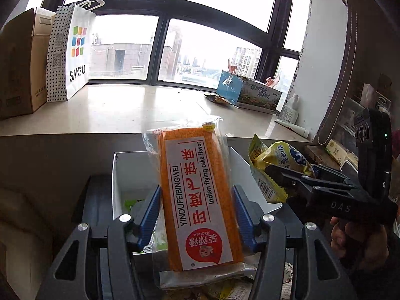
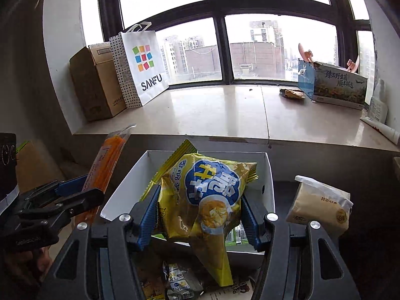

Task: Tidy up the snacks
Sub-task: 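Place the orange pack in the box while the right gripper drops a yellow chip bag in, then grasp the large white printed snack bag with the right gripper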

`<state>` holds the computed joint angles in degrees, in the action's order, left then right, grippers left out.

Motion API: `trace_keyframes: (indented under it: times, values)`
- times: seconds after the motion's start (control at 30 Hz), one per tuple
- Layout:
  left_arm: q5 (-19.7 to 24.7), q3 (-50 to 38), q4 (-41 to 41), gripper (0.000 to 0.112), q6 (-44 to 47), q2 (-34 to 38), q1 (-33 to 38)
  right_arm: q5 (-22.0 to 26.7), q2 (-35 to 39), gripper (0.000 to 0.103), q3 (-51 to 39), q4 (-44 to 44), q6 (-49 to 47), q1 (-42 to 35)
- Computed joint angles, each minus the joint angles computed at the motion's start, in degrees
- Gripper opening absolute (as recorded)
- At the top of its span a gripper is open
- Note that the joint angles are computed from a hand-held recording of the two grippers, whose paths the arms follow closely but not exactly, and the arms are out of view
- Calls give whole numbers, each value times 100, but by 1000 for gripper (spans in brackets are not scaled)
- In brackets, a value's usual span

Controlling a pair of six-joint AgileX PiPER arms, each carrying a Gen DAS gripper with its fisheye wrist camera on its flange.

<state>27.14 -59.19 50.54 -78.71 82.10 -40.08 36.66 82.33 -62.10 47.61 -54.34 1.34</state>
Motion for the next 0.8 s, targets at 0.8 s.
trace_keyframes:
  times: [0.8]
  values:
    - [818, 239, 534, 103, -714, -683, -240, 1480, 221, 103, -650, 1017, -967, -792]
